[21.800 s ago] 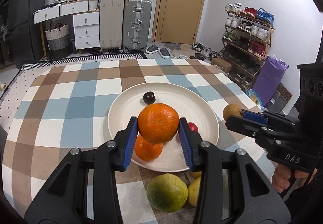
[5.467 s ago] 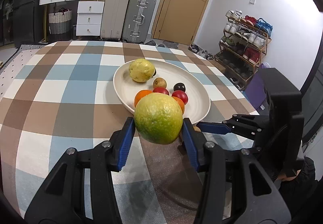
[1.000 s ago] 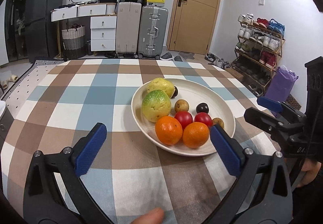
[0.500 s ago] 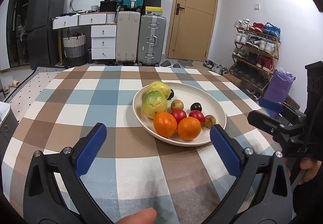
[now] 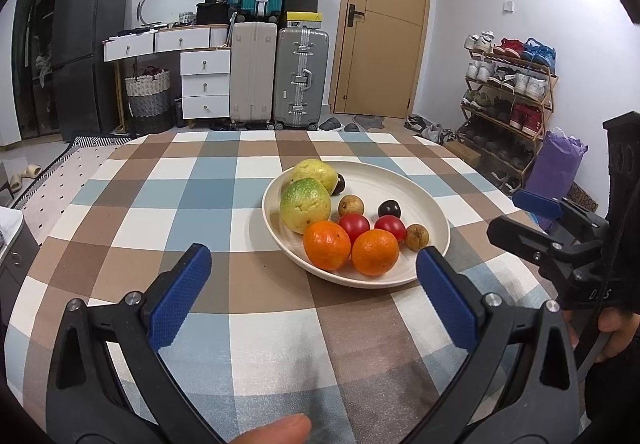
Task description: Organize fruits
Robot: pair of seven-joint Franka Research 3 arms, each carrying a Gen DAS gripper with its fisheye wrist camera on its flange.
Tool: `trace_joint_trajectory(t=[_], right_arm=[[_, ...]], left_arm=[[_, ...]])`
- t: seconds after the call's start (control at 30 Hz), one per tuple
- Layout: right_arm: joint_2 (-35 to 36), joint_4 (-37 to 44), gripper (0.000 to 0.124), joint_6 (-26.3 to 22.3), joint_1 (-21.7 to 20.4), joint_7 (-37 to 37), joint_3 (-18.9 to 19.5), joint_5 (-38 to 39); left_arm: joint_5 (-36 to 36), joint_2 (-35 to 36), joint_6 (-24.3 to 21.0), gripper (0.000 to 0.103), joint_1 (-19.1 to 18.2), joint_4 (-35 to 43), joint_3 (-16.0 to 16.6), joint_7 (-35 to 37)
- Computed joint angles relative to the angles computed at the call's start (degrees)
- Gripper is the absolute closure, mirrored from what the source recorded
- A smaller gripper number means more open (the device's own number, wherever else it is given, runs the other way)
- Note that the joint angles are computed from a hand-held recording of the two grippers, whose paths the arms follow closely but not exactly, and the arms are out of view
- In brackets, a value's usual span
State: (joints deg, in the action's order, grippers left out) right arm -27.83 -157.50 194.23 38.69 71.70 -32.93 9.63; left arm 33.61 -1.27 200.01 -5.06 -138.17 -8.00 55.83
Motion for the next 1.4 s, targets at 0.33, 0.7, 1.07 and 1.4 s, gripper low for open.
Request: trace_joint_trajectory(t=[0.33, 0.7, 1.07, 1.4], right_arm=[[0.1, 0.0, 0.021, 0.0, -0.2, 0.2, 0.2, -0.1], [0.0, 0.0, 0.021, -0.1, -0.4, 0.2, 0.4, 0.0], [0.0, 0.1, 0.021, -0.3, -0.4, 0.0, 0.5, 0.3], [0.1, 0.2, 0.021, -0.4, -0.5, -0.1, 0.7, 0.5]], left_arm=[[1.3, 0.1, -0.1, 0.001, 0.2, 0.3, 0.2, -1.3], [0.9, 0.1, -0.2, 0.001, 0.2, 0.2, 0.1, -0.9], [0.8, 0.1, -0.3, 0.001, 0.2, 0.2, 0.1, -0.9], [0.6, 0.0, -0.4, 0.001, 0.1, 0.2, 0.0, -0.7]])
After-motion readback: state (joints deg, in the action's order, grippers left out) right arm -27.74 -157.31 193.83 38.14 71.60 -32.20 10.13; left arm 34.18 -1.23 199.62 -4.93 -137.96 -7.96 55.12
